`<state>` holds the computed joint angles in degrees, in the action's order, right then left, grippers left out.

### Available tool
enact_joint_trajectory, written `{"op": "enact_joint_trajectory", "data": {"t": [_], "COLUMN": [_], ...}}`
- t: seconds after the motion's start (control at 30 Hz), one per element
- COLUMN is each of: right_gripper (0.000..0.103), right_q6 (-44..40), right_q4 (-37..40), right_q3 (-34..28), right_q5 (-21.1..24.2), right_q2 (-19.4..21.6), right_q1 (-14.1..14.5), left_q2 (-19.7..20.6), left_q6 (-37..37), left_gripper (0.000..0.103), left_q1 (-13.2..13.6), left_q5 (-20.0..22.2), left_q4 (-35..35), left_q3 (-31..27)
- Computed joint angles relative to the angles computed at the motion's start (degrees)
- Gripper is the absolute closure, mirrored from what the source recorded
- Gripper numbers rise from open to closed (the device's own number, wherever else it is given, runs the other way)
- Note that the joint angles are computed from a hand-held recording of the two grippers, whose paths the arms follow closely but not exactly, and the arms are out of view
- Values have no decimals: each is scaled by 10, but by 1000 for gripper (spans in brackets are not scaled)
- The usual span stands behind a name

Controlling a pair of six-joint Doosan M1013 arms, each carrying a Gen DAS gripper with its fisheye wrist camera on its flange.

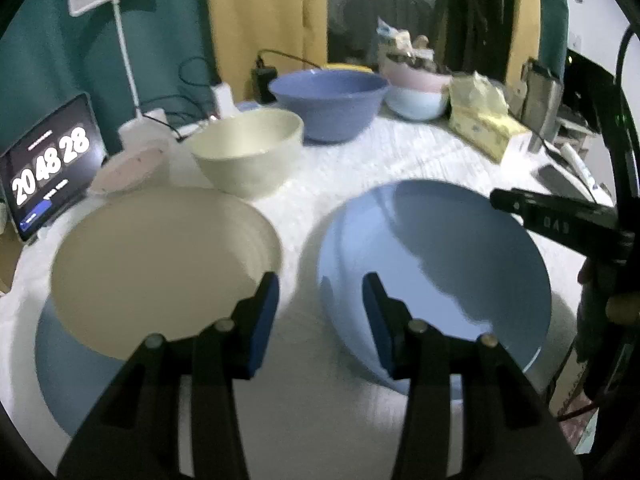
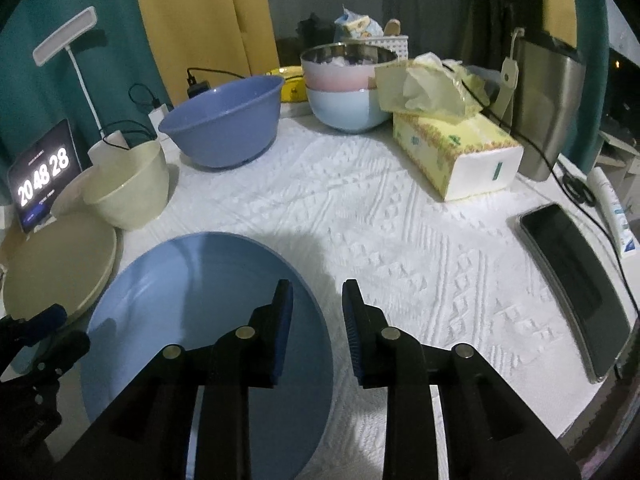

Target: Organize plates and bowls

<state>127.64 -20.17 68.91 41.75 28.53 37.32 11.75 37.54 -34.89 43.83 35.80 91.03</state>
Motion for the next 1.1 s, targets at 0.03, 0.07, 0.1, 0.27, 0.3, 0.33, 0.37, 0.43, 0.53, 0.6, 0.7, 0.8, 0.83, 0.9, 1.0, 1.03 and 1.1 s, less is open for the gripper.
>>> {"op": "enact_joint_trajectory", "data": {"t": [0.03,0.07,0.1,0.27,0.3,0.33,0.37,0.43,0.53,0.6,0.7,0.8,0.83,0.9,1.0,1.03,1.1], "right_gripper": [76,76,76,76,76,76,76,76,76,76,76,76,76,76,76,76,76], "right_q6": [0,0,-1,-16,-20,-24,-28,-34,-43,-52,-61,-70,-74,-79,-88,-91,-96], "right_q4": [-1,-1,-1,3,5,6,9,11,15,20,24,29,32,35,40,42,45], "right_q3": [-1,0,-2,-12,-15,-18,-22,-28,-37,-45,-52,-60,-63,-69,-79,-83,-90], "right_q5": [-1,-2,-3,-4,-4,-3,-3,-1,2,6,8,11,13,15,19,21,24], "right_q2": [0,-2,-2,1,3,4,6,9,13,17,21,26,27,31,37,39,43], "right_q1": [1,2,3,13,15,16,18,22,26,29,33,36,37,39,42,42,44], "left_q2": [-5,-8,-11,-26,-29,-32,-35,-40,-47,-51,-55,-59,-61,-63,-66,-68,-70], "left_q6": [-12,-20,-29,-69,-77,-82,-88,-101,-120,-133,-152,-168,-174,-184,-197,-202,-208], "left_gripper": [58,58,58,58,58,58,58,58,58,58,58,58,58,58,58,58,58], "left_q1": [0,0,0,2,3,4,5,7,10,12,14,17,18,20,24,26,30], "left_q5": [-3,-5,-7,-10,-10,-10,-10,-11,-9,-7,-3,5,7,11,16,17,19], "left_q4": [12,20,30,72,80,84,89,99,115,128,143,157,162,169,178,182,186], "left_q3": [4,8,11,24,27,29,32,38,44,49,54,58,60,63,66,68,70]}}
